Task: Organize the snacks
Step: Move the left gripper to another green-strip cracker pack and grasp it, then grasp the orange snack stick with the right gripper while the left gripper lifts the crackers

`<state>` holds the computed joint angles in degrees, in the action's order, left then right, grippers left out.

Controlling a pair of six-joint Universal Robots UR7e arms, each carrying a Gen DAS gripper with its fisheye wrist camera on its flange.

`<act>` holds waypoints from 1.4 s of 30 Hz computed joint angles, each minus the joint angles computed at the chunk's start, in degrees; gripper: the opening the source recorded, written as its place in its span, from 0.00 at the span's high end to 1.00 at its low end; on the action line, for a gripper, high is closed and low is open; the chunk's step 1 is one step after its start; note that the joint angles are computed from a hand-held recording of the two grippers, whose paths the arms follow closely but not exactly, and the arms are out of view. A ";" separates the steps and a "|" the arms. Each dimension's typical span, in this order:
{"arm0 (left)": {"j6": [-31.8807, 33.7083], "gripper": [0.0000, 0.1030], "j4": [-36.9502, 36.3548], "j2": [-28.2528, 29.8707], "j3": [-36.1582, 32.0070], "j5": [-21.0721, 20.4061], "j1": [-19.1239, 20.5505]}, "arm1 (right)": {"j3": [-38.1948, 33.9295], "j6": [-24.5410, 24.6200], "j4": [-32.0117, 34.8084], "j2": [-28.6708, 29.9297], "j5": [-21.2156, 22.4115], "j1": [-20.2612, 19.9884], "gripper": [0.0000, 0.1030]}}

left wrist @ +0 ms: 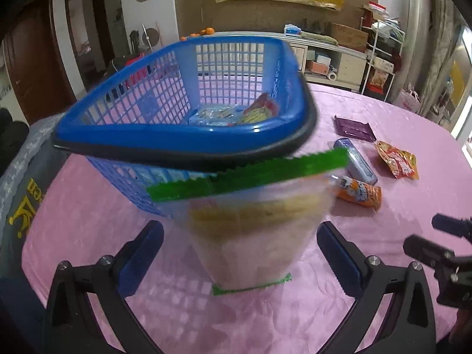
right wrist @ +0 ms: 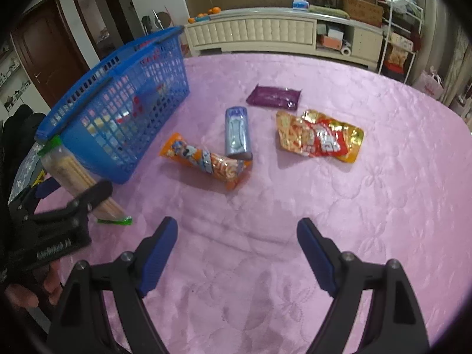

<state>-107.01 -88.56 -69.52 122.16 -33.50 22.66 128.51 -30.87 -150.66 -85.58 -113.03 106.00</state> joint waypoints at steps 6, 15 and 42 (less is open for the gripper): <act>4.10 0.34 -7.57 -2.13 2.73 -0.12 0.80 | 0.16 0.63 0.70 -0.61 -0.37 -1.10 0.16; 5.46 0.52 -9.40 -2.06 2.75 -1.78 0.35 | -0.88 -1.20 1.34 -0.38 -1.36 -0.09 0.16; 5.95 0.52 -13.83 -8.20 8.47 -1.86 -2.41 | -12.20 -16.72 4.77 19.21 -4.28 6.73 0.54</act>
